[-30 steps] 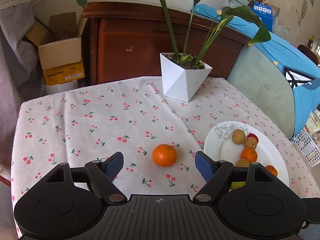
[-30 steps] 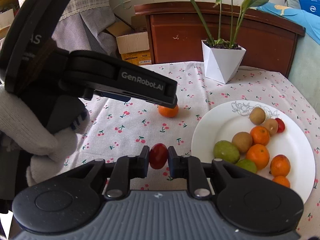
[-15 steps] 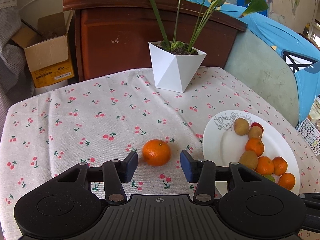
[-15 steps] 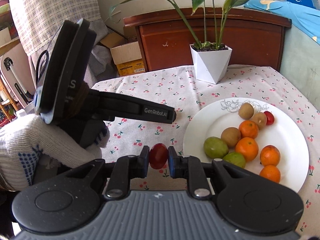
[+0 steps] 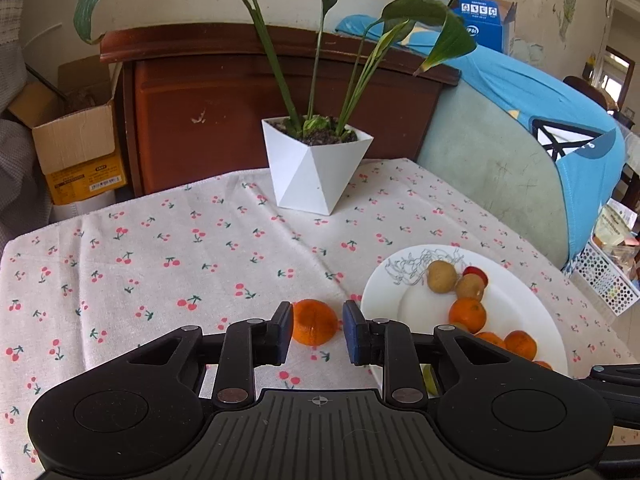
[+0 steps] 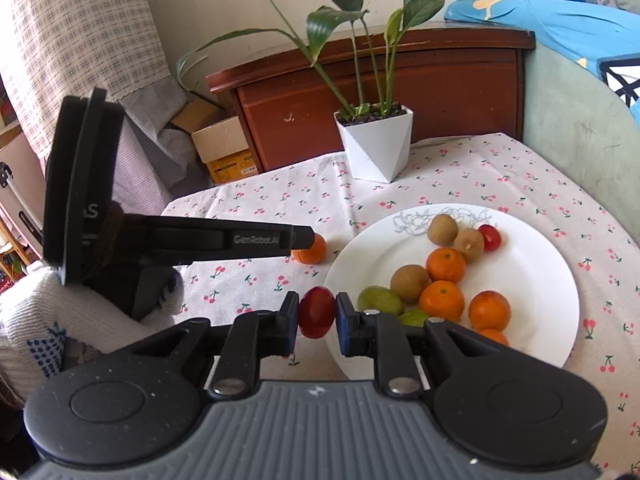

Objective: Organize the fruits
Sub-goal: 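Carry the tomato and mandarin onto the white plate and open both tools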

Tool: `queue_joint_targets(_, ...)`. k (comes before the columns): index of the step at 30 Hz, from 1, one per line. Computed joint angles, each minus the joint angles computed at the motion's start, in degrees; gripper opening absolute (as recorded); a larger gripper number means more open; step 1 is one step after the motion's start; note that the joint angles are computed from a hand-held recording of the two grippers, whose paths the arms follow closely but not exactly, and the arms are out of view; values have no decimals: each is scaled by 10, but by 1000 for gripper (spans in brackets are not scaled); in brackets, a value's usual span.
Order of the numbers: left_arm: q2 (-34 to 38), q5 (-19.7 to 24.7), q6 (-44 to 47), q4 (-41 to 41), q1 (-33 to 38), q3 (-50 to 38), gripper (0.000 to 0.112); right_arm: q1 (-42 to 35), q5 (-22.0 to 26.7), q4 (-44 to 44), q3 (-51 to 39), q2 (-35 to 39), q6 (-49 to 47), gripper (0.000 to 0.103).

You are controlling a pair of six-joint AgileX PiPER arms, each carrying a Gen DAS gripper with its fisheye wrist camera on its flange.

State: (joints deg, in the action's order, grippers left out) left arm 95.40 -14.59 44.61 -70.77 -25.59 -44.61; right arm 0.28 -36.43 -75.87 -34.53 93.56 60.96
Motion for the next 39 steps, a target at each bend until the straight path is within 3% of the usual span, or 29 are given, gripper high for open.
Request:
queue_joint_targets(3, -2, 1, -13, 19, -11, -10, 25, -17, -4, 8, -6, -1, 0, 19)
queue_joint_targets(8, 6, -21, 42, -27, -23, -18, 25, -35, -2, 16, -10, -2, 5, 19)
queue_joint_targets(14, 16, -8, 72, -70, 4, -16, 27, -35, -2, 16, -10, -1, 14, 19)
queue_joint_targets(17, 29, -8, 89, -94, 7, -21, 36, -35, -4, 18, -9, -2, 15, 19)
queue_joint_targets(30, 56, -22, 19, -34, -7, -29, 30, -43, 1, 12, -18, 10, 40, 19)
queue_joint_targets(35, 28, -34, -8, -1, -23, -35, 30, -46, 12, 68, -14, 4, -3, 19)
queue_joint_targets(39, 26, -17, -40, 37, -38, -48, 30, -50, 21, 100, -16, 10, -23, 19)
